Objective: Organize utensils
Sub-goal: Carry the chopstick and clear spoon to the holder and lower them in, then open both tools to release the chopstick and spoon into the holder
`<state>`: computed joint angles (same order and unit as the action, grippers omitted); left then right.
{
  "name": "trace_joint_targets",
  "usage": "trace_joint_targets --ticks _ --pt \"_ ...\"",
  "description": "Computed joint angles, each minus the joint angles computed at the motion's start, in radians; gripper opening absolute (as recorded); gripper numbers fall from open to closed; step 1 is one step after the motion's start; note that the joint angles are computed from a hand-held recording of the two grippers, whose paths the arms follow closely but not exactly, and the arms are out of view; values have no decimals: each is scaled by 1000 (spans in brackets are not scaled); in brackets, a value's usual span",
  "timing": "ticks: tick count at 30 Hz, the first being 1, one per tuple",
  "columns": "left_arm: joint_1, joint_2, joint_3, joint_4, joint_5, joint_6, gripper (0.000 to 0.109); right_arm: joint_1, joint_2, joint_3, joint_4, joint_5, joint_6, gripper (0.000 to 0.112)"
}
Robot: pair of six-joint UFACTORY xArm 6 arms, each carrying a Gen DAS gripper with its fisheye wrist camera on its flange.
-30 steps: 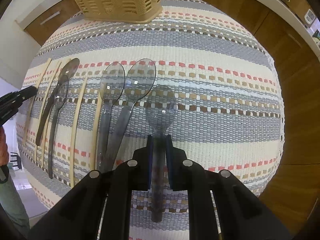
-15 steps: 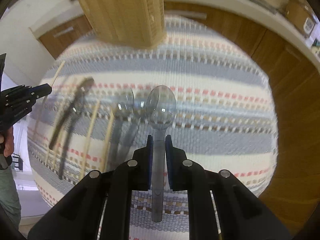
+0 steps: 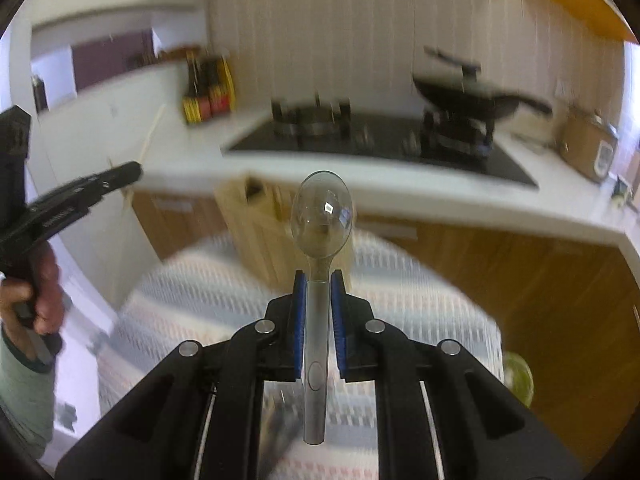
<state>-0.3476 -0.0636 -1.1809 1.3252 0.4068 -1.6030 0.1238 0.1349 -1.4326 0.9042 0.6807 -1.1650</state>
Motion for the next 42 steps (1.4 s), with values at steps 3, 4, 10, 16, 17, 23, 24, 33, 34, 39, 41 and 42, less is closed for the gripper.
trace_joint_targets --ticks 3,4,10,16,17,23,24,33,34,39,41,42 --pt "27 41 -79 139 -62 -138 10 10 50 -96 119 19 -52 10" --pt "40 63 -113 192 -82 -186 10 14 72 -129 149 30 -60 10" --pt "76 191 -277 541 -122 -501 11 73 184 -253 274 -19 -120 10" --pt "106 302 -392 710 -107 -681 11 92 355 -449 344 -45 -65 10" --pt "111 320 -410 727 -105 -701 11 96 382 -480 357 -58 -63 10" --pt "130 409 -485 820 -83 -820 11 113 512 -616 394 -99 -72 10" --pt "131 417 -489 828 -72 -831 11 119 529 -629 400 -116 -76 10" --pt "136 469 -493 850 -31 -848 11 151 556 -593 460 -197 -221 10" --pt "138 471 -489 854 -33 -857 11 151 554 -586 469 -206 -231 11" --pt "145 452 -454 877 -69 -882 12 140 497 -491 532 -191 -336 11" --pt "152 431 -434 911 -112 -922 16 134 466 -444 525 -181 -341 15" --pt "155 425 -429 935 -131 -951 19 125 449 -420 508 -163 -323 19"
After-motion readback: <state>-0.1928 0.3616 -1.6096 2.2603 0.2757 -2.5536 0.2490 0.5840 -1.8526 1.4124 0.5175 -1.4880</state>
